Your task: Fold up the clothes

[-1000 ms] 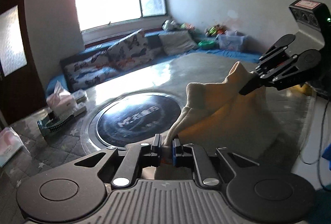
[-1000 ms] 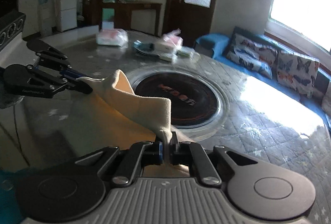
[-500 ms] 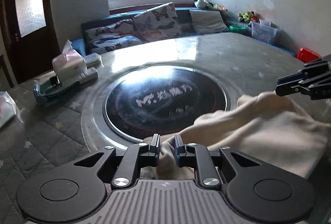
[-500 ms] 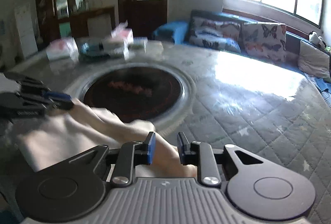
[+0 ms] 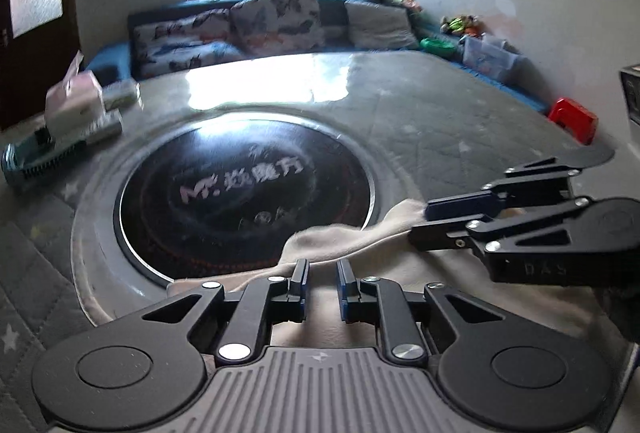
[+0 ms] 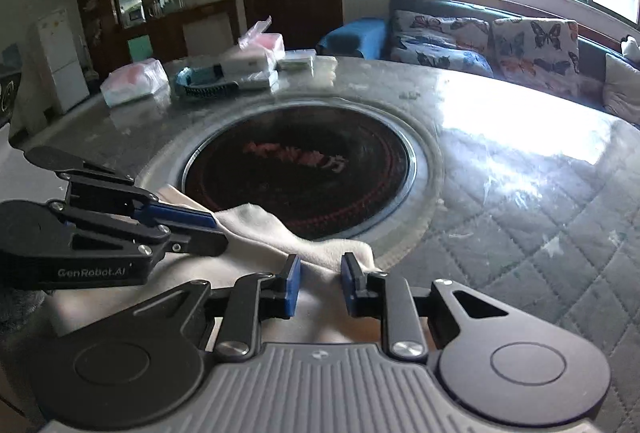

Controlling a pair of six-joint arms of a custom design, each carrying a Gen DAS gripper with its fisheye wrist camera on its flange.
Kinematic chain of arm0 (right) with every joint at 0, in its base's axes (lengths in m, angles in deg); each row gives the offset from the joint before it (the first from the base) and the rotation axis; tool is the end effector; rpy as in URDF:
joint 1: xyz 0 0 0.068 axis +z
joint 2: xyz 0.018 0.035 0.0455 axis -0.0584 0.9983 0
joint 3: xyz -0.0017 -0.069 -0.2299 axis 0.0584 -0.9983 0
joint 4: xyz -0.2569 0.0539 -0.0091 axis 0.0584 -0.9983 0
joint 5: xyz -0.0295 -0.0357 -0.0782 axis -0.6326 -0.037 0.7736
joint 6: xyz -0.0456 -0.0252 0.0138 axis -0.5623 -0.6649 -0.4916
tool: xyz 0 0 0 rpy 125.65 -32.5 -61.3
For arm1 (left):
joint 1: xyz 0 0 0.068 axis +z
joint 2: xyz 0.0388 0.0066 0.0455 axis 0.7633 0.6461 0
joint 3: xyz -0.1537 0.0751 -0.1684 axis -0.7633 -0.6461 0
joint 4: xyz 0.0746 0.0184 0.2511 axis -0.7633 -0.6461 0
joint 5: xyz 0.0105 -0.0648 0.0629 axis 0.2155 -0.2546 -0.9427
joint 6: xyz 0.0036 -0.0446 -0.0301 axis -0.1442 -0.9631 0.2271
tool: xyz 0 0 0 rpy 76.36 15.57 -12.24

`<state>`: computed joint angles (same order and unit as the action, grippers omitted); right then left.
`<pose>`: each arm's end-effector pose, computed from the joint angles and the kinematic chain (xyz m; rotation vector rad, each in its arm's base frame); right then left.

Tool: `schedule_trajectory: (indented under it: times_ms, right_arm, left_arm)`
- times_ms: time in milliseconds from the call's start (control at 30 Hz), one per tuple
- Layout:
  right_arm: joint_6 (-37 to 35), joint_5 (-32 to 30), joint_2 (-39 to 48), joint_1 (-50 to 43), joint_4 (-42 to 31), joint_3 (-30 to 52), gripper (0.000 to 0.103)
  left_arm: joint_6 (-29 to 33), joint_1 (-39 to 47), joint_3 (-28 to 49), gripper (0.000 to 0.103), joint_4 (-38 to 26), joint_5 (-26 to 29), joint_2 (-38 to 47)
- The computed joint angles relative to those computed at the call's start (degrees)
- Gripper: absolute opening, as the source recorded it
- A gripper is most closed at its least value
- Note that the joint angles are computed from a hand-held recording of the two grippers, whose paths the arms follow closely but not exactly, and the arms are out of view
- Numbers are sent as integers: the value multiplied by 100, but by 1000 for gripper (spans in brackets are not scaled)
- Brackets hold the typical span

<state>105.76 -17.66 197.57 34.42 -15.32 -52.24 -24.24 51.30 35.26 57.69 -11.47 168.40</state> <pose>0.2179 0.1523 0.0196 -0.0492 2.3042 0.1278 0.3575 -0.0110 0.0280 0.9023 2.1829 -0.4894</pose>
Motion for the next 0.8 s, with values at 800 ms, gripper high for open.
schedule_trajectory:
  times_ms: [800]
  right_arm:
    - [603,606,-443,94,107,-786,17]
  left_arm:
    - [-509,-253,-65,18,175,-101,-43]
